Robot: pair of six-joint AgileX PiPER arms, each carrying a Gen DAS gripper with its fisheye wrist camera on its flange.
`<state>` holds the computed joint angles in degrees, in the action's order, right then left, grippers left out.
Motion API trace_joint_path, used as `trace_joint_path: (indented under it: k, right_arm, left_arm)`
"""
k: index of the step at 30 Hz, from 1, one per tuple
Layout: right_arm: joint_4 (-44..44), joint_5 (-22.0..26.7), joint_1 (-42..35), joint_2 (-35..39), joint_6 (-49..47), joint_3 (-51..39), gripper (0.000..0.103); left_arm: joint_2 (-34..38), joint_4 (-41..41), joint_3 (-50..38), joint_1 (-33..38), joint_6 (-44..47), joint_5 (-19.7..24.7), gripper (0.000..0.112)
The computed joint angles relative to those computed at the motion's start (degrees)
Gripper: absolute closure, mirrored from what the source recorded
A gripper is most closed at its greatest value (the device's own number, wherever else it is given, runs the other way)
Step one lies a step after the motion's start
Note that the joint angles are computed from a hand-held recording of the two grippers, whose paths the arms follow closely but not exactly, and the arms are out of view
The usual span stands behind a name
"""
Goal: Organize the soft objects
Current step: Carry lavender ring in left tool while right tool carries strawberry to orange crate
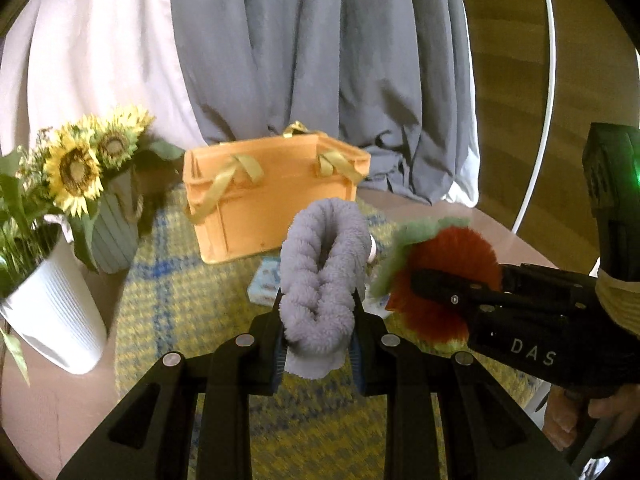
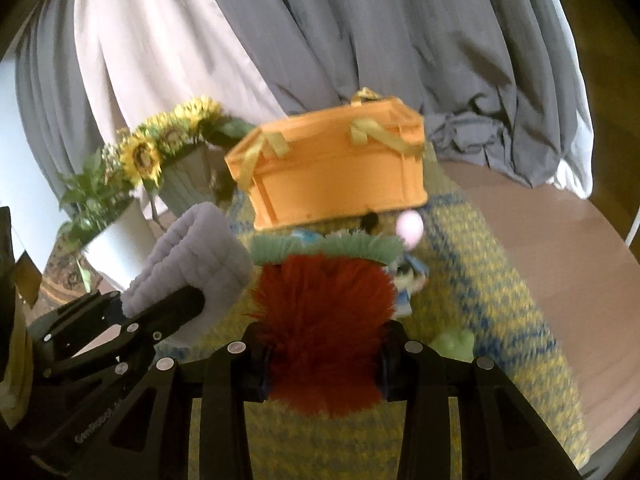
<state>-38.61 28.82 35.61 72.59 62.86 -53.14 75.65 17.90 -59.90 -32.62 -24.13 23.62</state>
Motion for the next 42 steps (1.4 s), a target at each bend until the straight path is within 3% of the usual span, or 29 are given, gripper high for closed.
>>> trace_joint_path:
  k: [9,16,20,23,31,42]
  right_arm:
    - [-9.6,4.0,3.3,2.9,9.3,-6.8,0.065]
    - [-13.7,4.3,2.8,5.5,12.1,-11.3,0.065]
    - [-13.1,2.5,0.8,6.9,9.4,-14.1,0.065]
    - [-10.7,-0.2,-1.7,7.8,5.3,-16.0,0.065]
    - [2.5,-6.3,-8.2,10.7,-13.3,-22.0,0.065]
    - [18.4,-11.1,-13.9,16.7,-32.1,-30.4,0.065]
  left_arm:
    - [1.1,-13.4,-5.0,6.2,16.5,-0.8,0.086]
    - [3.0,-14.5,-9.3,8.3,19.0,-1.7,0.086]
    - [4.5,-11.0,-12.1,8.3,15.5,-2.1,0.086]
    - [5.6,-3.4,-13.9,7.5,7.6,-2.4,0.086]
    - [9.9,9.1,-20.3,5.9,-6.3,-0.1,0.086]
    - [15.5,18.1,-28.7,6.4,-11.8,0.2,0.086]
